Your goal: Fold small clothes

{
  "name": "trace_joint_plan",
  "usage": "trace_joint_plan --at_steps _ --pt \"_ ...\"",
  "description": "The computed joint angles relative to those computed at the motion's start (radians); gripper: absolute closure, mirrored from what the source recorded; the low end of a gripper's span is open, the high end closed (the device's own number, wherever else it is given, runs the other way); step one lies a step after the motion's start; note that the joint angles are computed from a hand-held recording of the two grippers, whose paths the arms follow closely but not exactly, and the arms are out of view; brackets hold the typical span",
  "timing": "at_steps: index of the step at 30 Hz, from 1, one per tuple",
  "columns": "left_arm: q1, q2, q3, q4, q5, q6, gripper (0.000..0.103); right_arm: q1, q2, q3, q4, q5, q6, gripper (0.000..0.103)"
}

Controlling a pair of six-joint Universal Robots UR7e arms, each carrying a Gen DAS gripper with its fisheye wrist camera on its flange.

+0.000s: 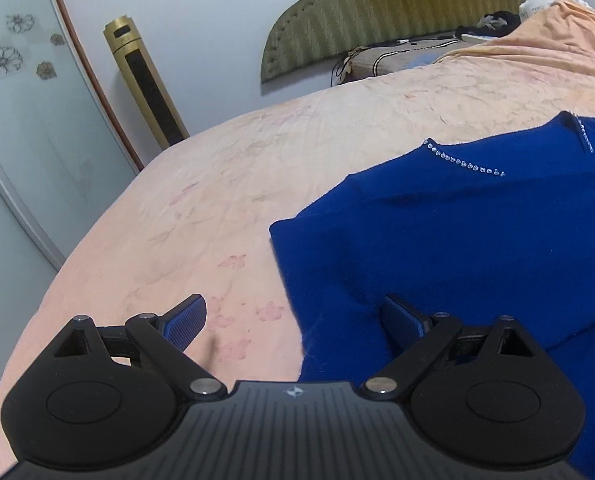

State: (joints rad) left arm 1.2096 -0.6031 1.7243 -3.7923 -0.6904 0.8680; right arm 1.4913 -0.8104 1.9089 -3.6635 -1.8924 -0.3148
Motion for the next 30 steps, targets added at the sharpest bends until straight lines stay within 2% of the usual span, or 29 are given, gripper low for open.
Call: trace_joint_plan --at_steps 1,2,3,4,5,6,7,8,9,10,12,13,14,15,16,17,18,21,23,24,25,26,27,28,29,30 --pt "0.000 0.003 -0.004 0.006 0.006 0.000 0.007 0.004 -0.023 0.023 -0.004 0.038 0.002 0.096" --pt "0.000 0.004 -0.008 0.014 0.010 -0.007 0.007 0.017 -0.036 0.043 -0.015 0.036 0.002 0.097" --pt "-0.001 0.006 -0.011 0.014 0.011 -0.008 0.007 0.036 -0.032 0.037 -0.030 -0.007 -0.022 0.095" --pt "-0.003 0.008 -0.013 0.012 0.014 -0.004 0.007 0.058 -0.005 0.010 -0.059 -0.092 -0.077 0.085" --pt "-0.007 0.007 -0.011 0.007 0.020 0.002 0.007 0.081 0.030 -0.033 -0.072 -0.197 -0.138 0.063" --pt "-0.011 0.004 -0.005 0.001 0.026 0.005 0.008 0.090 0.083 -0.084 -0.124 -0.301 -0.226 0.053" --pt "-0.016 -0.004 0.006 -0.009 0.025 0.005 0.008 0.093 0.136 -0.127 -0.218 -0.364 -0.297 0.049" --pt "-0.020 -0.011 0.017 -0.015 0.018 0.001 0.008 0.096 0.162 -0.139 -0.300 -0.385 -0.327 0.054" --pt "-0.024 -0.017 0.024 -0.016 0.012 -0.006 0.008 0.099 0.157 -0.119 -0.341 -0.364 -0.315 0.054" --pt "-0.027 -0.019 0.028 -0.015 0.004 -0.009 0.008 0.098 0.126 -0.069 -0.340 -0.301 -0.262 0.054" --pt "-0.029 -0.005 0.017 -0.025 -0.003 0.020 0.008 0.054 0.046 0.029 -0.228 -0.093 -0.098 0.052" --pt "-0.029 0.011 0.002 -0.029 0.009 0.039 0.008 0.036 0.026 0.044 -0.157 -0.031 -0.057 0.055" --pt "-0.027 0.022 -0.010 -0.024 0.017 0.047 0.008 0.027 0.022 0.041 -0.097 -0.012 -0.045 0.054" --pt "-0.026 0.028 -0.019 -0.010 0.038 0.037 0.007 0.026 0.029 0.024 -0.045 -0.034 -0.043 0.055" --pt "-0.030 0.022 -0.013 0.006 0.057 0.011 0.008 0.031 0.055 -0.003 -0.035 -0.098 -0.049 0.056" --pt "-0.035 0.002 0.012 0.009 0.047 -0.012 0.008 0.040 0.081 -0.026 -0.063 -0.170 -0.049 0.058" --pt "-0.041 -0.023 0.046 0.003 0.021 -0.031 0.008 0.044 0.089 -0.027 -0.104 -0.201 -0.044 0.058" --pt "-0.067 -0.089 0.127 0.063 -0.007 -0.131 0.008 0.060 0.072 0.038 -0.234 -0.149 -0.091 0.046" --pt "-0.073 -0.124 0.167 0.160 -0.039 -0.224 0.008 0.067 0.063 0.059 -0.218 -0.110 -0.123 0.035" --pt "-0.074 -0.130 0.176 0.199 -0.043 -0.254 0.008 0.067 0.062 0.072 -0.195 -0.090 -0.128 0.034" --pt "-0.077 -0.127 0.180 0.234 -0.022 -0.282 0.008 0.063 0.058 0.079 -0.147 -0.076 -0.129 0.031" --pt "-0.081 -0.123 0.187 0.251 0.003 -0.303 0.008 0.068 0.065 0.067 -0.096 -0.102 -0.135 0.031" --pt "-0.085 -0.129 0.207 0.247 0.001 -0.311 0.008 0.077 0.088 0.045 -0.087 -0.168 -0.147 0.032" --pt "-0.087 -0.141 0.231 0.240 -0.010 -0.317 0.008 0.092 0.112 0.031 -0.119 -0.233 -0.165 0.034" --pt "-0.092 -0.154 0.255 0.237 -0.014 -0.329 0.008 0.103 0.126 0.032 -0.169 -0.259 -0.183 0.033" --pt "-0.098 -0.168 0.275 0.241 -0.013 -0.346 0.008 0.109 0.118 0.059 -0.211 -0.247 -0.184 0.031"
